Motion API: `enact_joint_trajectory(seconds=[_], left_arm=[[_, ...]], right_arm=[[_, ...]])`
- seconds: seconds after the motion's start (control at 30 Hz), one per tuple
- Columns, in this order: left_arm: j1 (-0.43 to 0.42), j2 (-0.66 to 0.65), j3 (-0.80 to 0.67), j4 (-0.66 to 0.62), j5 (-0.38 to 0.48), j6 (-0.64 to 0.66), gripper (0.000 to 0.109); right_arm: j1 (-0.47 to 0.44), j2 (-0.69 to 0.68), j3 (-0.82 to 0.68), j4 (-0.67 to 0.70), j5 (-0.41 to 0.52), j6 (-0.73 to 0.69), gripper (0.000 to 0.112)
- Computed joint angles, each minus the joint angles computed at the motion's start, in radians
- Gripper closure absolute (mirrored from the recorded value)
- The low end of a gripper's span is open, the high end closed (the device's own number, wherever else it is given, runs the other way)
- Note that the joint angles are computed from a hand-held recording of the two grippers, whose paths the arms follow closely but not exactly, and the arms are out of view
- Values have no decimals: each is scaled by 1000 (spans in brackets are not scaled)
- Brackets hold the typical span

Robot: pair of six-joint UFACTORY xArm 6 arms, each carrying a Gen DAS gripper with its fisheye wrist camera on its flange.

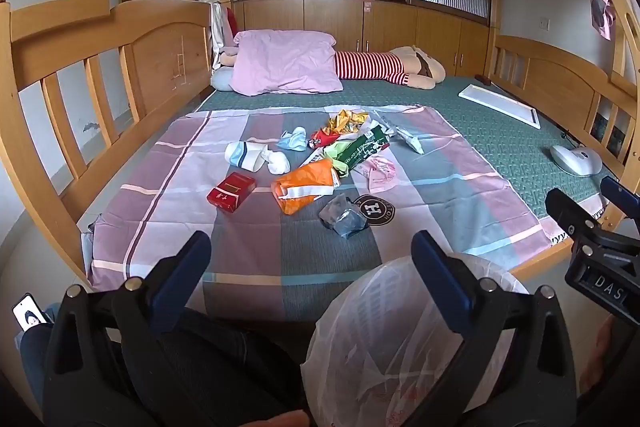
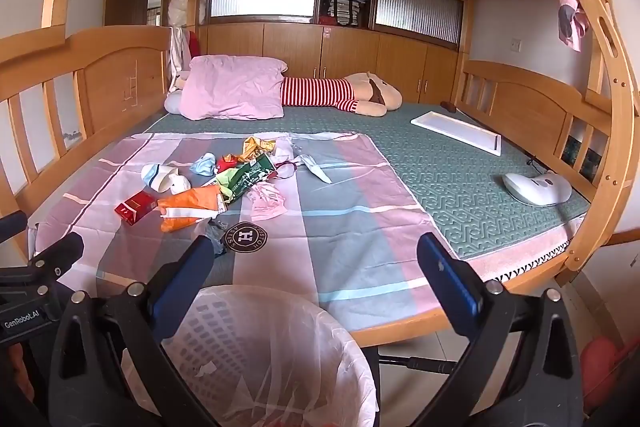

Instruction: Collect trash

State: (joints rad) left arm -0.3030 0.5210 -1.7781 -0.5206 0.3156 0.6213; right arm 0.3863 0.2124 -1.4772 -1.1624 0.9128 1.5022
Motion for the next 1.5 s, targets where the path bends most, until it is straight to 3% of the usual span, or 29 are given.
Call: enact_joint_trajectory(seconds=[1.5], left_arm=[[-6,-13,28,27,5,-30,9]], right_arm=[[-1,8,10,25,-17,-1,13]])
